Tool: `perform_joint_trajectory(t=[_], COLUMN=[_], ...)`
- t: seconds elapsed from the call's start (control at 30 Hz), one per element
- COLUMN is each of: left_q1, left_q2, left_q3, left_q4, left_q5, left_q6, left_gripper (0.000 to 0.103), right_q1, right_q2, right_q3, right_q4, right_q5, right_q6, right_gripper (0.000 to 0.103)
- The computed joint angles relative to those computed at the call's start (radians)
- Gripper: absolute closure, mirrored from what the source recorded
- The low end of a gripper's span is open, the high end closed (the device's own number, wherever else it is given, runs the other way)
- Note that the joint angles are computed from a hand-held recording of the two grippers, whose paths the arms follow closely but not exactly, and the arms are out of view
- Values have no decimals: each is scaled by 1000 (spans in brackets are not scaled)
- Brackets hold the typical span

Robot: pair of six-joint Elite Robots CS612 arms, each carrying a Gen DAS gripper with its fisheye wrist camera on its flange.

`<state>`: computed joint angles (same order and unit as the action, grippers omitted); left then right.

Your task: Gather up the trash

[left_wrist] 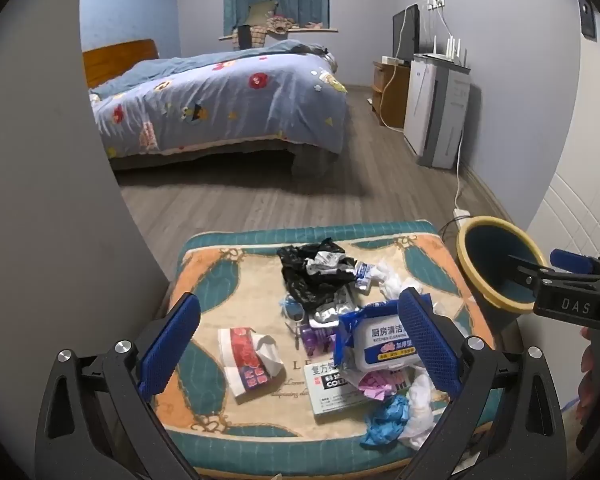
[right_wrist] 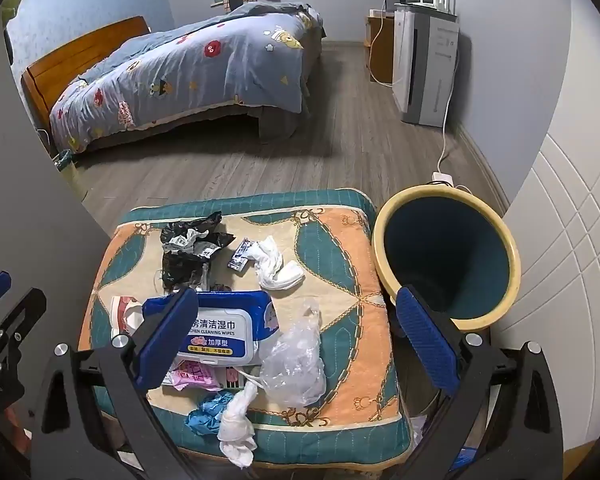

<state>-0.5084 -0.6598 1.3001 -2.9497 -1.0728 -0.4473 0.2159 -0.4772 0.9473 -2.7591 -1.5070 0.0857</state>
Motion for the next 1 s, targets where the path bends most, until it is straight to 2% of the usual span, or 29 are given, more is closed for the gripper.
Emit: perform_joint_trajectory(t=[0.27,0.5,0.57,1.0], left_q1=[-1,1,2,2], left_q2=[-1,-1,0,2], left_q3=[0,-2,-1,0], left_q4=[7,13,11,15], left_q5=[4,3,-1,-1], left_q6=[-3,-7,-3,-3], left_gripper=[5,5,5,5], right_q1=[0,-16,-1,2], right_q2=[-5,-2,0,-8], right_q3=[-2,6,3,2], right_q4=[9,-2,1,15], right_q5=[3,15,-8,-26], right_q6=[-1,-12,-10,-15], right_gripper=[6,6,6,6])
